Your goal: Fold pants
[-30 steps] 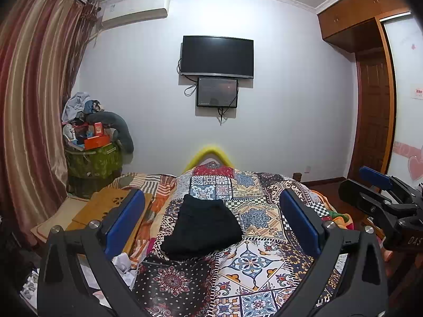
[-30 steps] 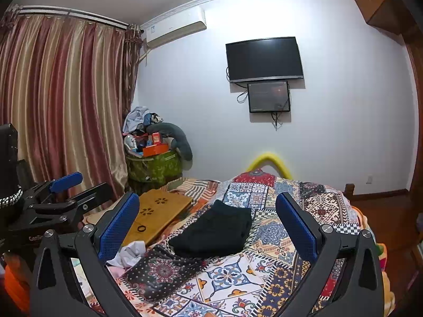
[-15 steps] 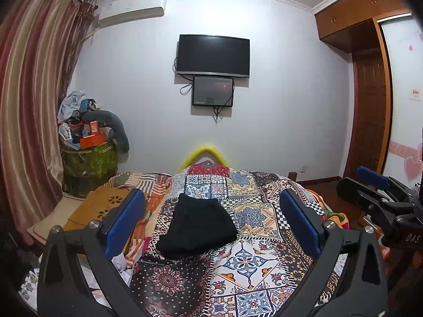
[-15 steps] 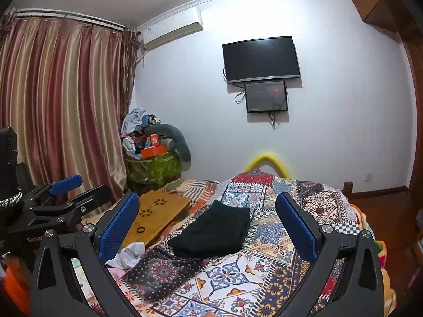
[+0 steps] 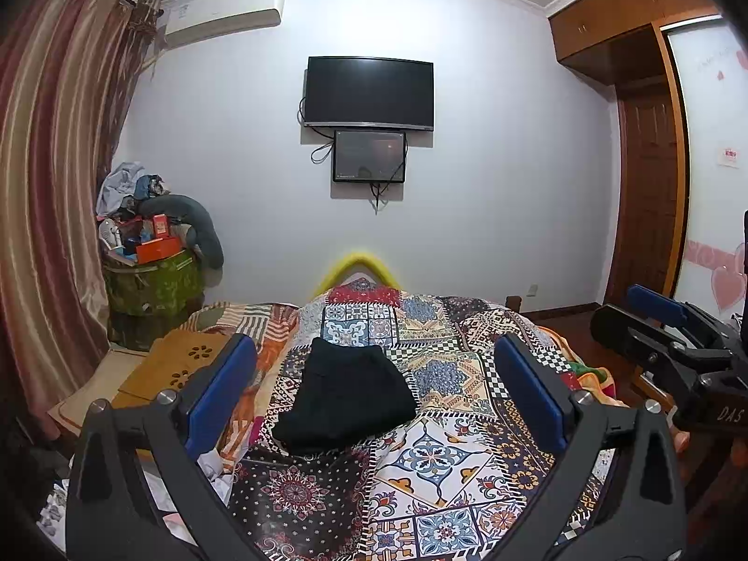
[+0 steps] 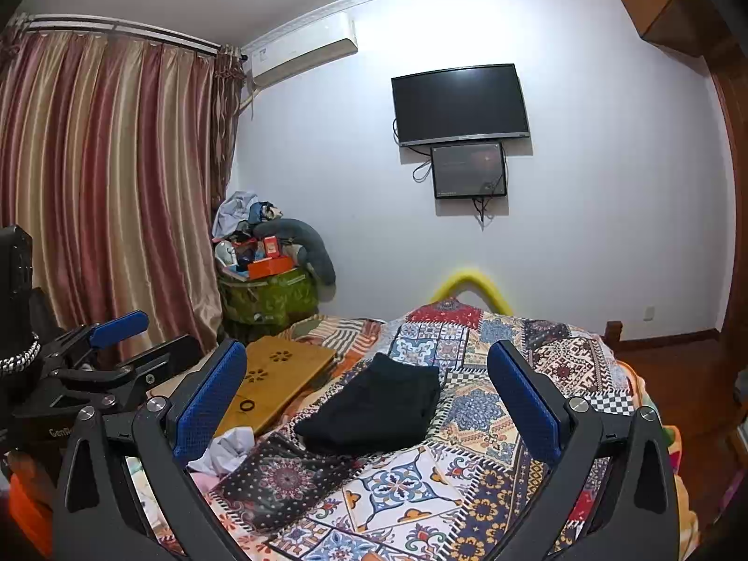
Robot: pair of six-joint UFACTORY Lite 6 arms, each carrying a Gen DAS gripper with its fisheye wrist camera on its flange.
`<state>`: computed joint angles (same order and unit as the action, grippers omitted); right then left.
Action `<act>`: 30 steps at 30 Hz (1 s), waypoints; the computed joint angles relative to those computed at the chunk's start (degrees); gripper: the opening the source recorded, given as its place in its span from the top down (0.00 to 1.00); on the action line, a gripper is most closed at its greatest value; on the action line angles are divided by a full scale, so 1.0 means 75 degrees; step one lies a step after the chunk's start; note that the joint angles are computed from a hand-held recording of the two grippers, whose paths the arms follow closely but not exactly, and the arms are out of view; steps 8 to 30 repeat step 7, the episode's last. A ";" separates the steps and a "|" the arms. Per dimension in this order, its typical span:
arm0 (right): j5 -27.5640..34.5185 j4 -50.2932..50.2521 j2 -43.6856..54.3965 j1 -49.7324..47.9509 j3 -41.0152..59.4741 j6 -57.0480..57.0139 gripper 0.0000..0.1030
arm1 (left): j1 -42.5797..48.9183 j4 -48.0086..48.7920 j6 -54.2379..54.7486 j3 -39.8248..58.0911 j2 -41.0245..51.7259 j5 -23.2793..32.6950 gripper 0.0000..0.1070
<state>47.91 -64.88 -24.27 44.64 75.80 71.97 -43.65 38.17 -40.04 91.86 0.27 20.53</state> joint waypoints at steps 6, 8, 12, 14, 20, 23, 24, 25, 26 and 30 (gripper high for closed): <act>-0.0014 0.0059 0.0018 -0.0038 -0.0009 -0.0019 0.01 | 0.0130 -0.0424 0.0308 -0.0051 -0.0040 -0.0066 0.04; -0.0017 0.0065 0.0022 -0.0042 -0.0014 -0.0011 0.01 | 0.0144 -0.0455 0.0326 -0.0053 -0.0034 -0.0074 0.04; -0.0017 0.0065 0.0022 -0.0042 -0.0014 -0.0011 0.01 | 0.0144 -0.0455 0.0326 -0.0053 -0.0034 -0.0074 0.04; -0.0017 0.0065 0.0022 -0.0042 -0.0014 -0.0011 0.01 | 0.0144 -0.0455 0.0326 -0.0053 -0.0034 -0.0074 0.04; -0.0017 0.0065 0.0022 -0.0042 -0.0014 -0.0011 0.01 | 0.0144 -0.0455 0.0326 -0.0053 -0.0034 -0.0074 0.04; -0.0017 0.0065 0.0022 -0.0042 -0.0014 -0.0011 0.01 | 0.0144 -0.0455 0.0326 -0.0053 -0.0034 -0.0074 0.04; -0.0017 0.0065 0.0022 -0.0042 -0.0014 -0.0011 0.01 | 0.0144 -0.0455 0.0326 -0.0053 -0.0034 -0.0074 0.04; -0.0017 0.0065 0.0022 -0.0042 -0.0014 -0.0011 0.01 | 0.0144 -0.0455 0.0326 -0.0053 -0.0034 -0.0074 0.04; -0.0017 0.0065 0.0022 -0.0042 -0.0014 -0.0011 0.01 | 0.0144 -0.0455 0.0326 -0.0053 -0.0034 -0.0074 0.04; -0.0017 0.0065 0.0022 -0.0042 -0.0014 -0.0011 0.01 | 0.0144 -0.0455 0.0326 -0.0053 -0.0034 -0.0074 0.04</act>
